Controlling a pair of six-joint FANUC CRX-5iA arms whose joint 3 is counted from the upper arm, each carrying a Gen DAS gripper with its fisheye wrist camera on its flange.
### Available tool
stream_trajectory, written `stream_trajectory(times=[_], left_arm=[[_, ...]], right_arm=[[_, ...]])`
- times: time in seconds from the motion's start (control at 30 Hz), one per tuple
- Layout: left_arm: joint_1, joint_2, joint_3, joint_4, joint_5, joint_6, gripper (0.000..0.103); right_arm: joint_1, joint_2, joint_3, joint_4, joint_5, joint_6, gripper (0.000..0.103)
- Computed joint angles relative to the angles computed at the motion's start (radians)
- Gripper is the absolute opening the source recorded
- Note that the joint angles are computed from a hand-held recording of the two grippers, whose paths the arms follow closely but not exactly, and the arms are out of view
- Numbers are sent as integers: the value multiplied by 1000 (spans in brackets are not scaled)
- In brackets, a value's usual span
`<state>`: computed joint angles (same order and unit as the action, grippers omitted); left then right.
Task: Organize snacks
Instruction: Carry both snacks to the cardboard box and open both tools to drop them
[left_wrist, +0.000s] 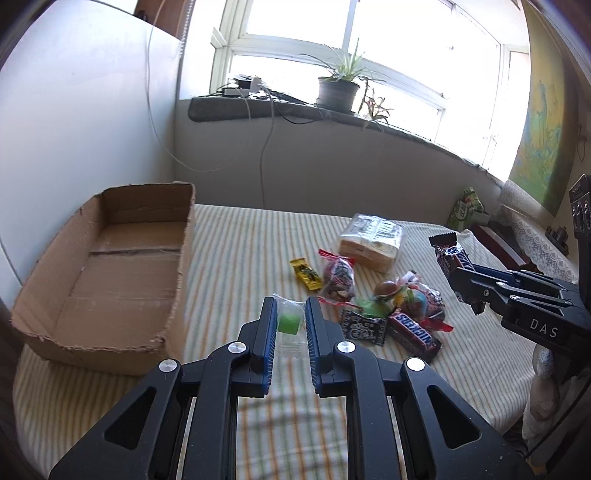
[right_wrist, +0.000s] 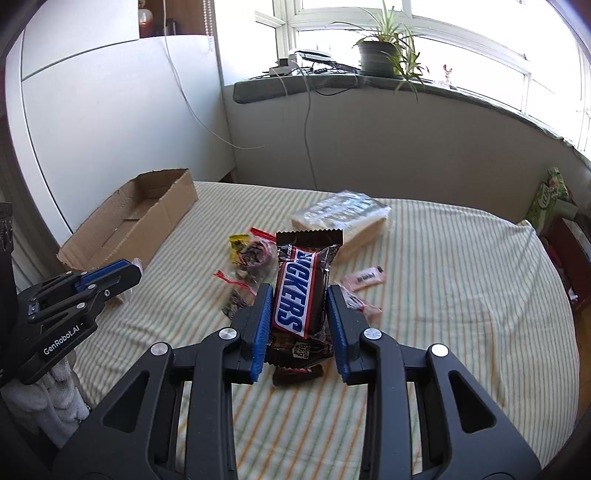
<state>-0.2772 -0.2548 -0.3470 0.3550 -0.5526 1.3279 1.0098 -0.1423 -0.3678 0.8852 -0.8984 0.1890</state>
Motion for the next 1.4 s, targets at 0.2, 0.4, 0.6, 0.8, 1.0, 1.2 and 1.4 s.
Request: stream_trajectory(times=[0.2, 0.4, 0.6, 0.8, 1.0, 1.2, 1.4], left_arm=[[73, -23, -1, -27, -2, 27, 14], [134, -35, -6, -55, -1, 48, 14], [185, -19, 11, -91, -9, 80, 14], [231, -5, 17, -89, -15, 86, 14], [257, -2, 14, -70, -17, 69, 14], [270, -3, 10, -58, -16, 63, 14], [273, -3, 11, -65, -23, 65, 18]], right_arm=[[-9, 95, 106, -23, 67, 85, 31], [-19, 177, 201, -74, 129, 174, 31], [-24, 285, 344, -182, 168, 325, 31], [-25, 391, 491, -285, 179, 444, 31], [-34, 492, 637, -394, 154, 564, 31], [-40, 549, 719, -452, 127, 627, 31], [-41, 561, 733, -466, 115, 645, 31]])
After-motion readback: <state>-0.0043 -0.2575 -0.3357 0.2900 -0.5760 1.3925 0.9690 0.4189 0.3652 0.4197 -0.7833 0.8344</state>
